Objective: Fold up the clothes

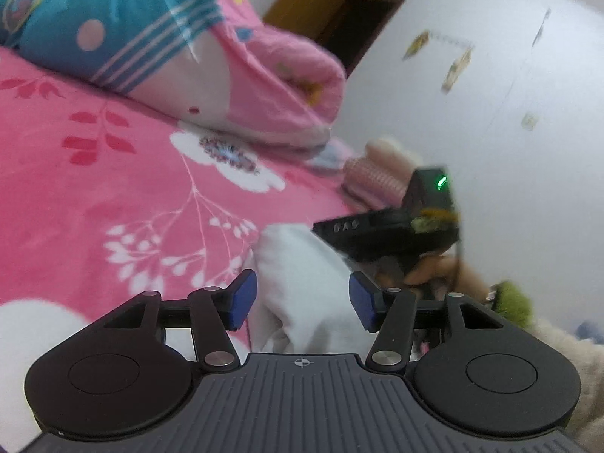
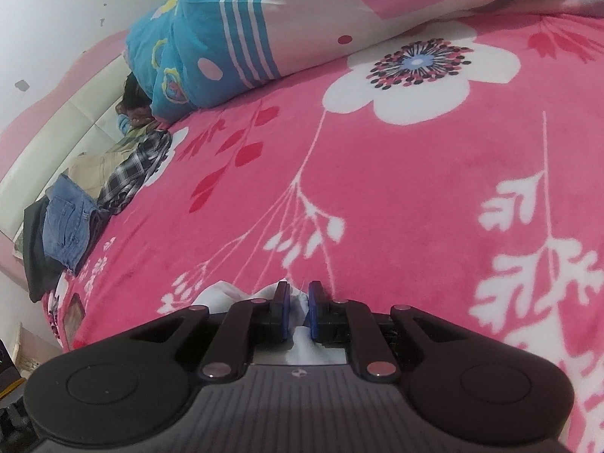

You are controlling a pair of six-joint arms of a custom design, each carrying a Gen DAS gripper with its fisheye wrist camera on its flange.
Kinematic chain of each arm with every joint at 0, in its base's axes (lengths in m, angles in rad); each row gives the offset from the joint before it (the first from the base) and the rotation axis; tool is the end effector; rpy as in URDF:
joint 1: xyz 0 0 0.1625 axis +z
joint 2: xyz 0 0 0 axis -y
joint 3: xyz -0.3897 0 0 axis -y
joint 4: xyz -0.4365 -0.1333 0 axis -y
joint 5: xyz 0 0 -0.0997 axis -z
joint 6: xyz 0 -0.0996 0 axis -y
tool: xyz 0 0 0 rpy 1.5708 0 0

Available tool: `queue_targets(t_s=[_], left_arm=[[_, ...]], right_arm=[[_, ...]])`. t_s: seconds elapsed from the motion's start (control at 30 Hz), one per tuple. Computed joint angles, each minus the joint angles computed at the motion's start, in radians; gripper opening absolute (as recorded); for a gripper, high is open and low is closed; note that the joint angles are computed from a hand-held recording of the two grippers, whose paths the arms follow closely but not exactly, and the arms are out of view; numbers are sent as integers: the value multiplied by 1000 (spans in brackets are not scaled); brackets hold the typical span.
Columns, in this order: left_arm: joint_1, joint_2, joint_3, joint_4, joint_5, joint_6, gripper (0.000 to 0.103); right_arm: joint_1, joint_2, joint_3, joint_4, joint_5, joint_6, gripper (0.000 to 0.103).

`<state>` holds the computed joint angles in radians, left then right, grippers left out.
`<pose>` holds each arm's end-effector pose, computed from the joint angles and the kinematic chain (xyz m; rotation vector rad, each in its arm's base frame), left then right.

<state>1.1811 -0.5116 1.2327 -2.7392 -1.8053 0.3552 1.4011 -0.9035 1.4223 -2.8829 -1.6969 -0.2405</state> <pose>-0.2018 -0.7814 0.0209 -1.1017 -2.6114 0.6386 -0.0094 -0.7701 0.2539 0.0239 -2.6672 1.0591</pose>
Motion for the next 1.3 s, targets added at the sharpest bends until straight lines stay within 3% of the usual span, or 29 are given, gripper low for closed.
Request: queue_targets(t_s=[0.1,0.13,0.23,0.37,0.53,0.63,0.67,0.7,0.83,0.9,0.93,0.97,1.07,1.2,1.27,1.3], left_arm=[[-21,37,-50,87,117,-60,54],[-21,42,-59,106,129,-84,54],[-19,38,-57,109,135,-85,55],[-15,40,-67,131,133,-100,56],[-12,43,-78,151,123,-119,56],[-15,45,-81,152,130,-119,56],[-14,45,-84,160,129,-116,56],[-14,46,-87,167,128,-113,56],[-13,50,-101,189,128,-107,56],[-10,53,-107,196,122,-110,56],[-9,55,-110,198,119,-111,56],[-8,55,-110,197,116,-112,56],[-5,55,-105,187,110,-111,56],[-4,55,-99,176,108,-115,56],[-4,54,-96,169,106,-117,56],[-3,54,-93,164,105,-119,56]], right_arm=[[10,-10,20,-60,-42,-29,22],[14,-15,30,-91,-61,-43,31],[25,-72,136,-316,-75,-110,33],[10,-192,306,-454,74,-158,33],[-10,-251,393,-348,178,-235,32],[-32,-213,369,-335,107,-141,29],[-43,-199,357,-337,78,-93,17],[-53,-185,344,-338,48,-46,14],[-69,-230,411,-501,58,61,19],[-83,-282,461,-535,84,101,35],[-101,-315,484,-513,120,145,49],[-115,-341,505,-485,144,178,55],[-157,-397,548,-383,195,243,64],[-202,-402,569,-320,271,274,66],[-218,-392,566,-308,326,278,79],[-224,-385,559,-306,361,278,80]])
